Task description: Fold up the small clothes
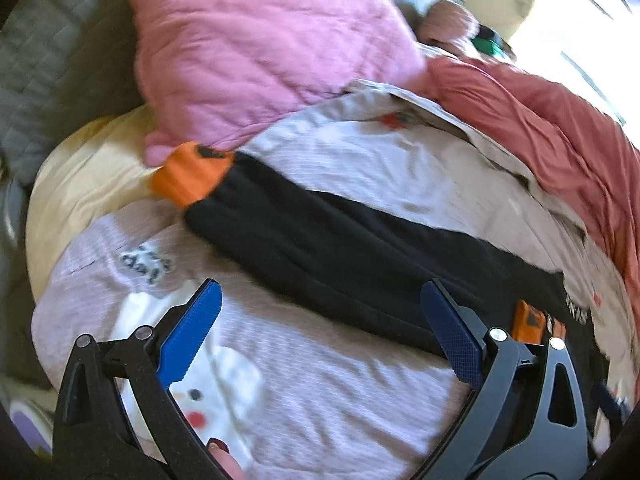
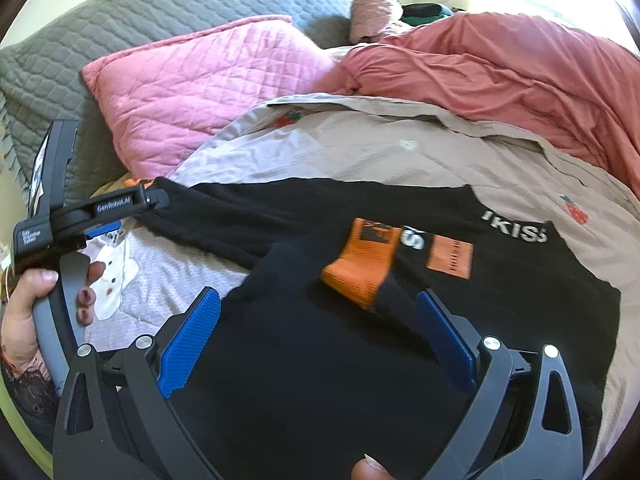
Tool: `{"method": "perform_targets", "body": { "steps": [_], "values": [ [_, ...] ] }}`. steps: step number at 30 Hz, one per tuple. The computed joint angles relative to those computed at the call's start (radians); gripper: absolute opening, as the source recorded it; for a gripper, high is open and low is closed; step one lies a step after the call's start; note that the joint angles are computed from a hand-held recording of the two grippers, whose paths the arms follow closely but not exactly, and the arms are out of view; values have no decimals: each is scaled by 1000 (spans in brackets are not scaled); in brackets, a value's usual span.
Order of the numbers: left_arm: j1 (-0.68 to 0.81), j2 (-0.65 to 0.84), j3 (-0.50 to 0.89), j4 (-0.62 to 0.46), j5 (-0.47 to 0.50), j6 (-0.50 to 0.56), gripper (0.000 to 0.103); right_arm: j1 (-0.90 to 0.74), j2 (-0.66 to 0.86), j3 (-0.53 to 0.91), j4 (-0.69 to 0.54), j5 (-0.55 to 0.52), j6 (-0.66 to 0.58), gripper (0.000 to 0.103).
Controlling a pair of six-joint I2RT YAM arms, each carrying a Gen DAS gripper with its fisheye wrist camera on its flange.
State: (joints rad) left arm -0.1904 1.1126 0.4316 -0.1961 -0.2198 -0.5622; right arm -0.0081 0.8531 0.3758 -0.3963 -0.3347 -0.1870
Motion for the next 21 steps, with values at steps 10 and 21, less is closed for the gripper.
{"method": "perform_targets", "body": {
  "steps": [10,21],
  "values": [
    [284,-86,-85,65,181,40,93,276,136,12,138,131,116,98],
    [521,65,-94,248,543,55,53,429,173,-2,186,184,185,98]
  ]
}}
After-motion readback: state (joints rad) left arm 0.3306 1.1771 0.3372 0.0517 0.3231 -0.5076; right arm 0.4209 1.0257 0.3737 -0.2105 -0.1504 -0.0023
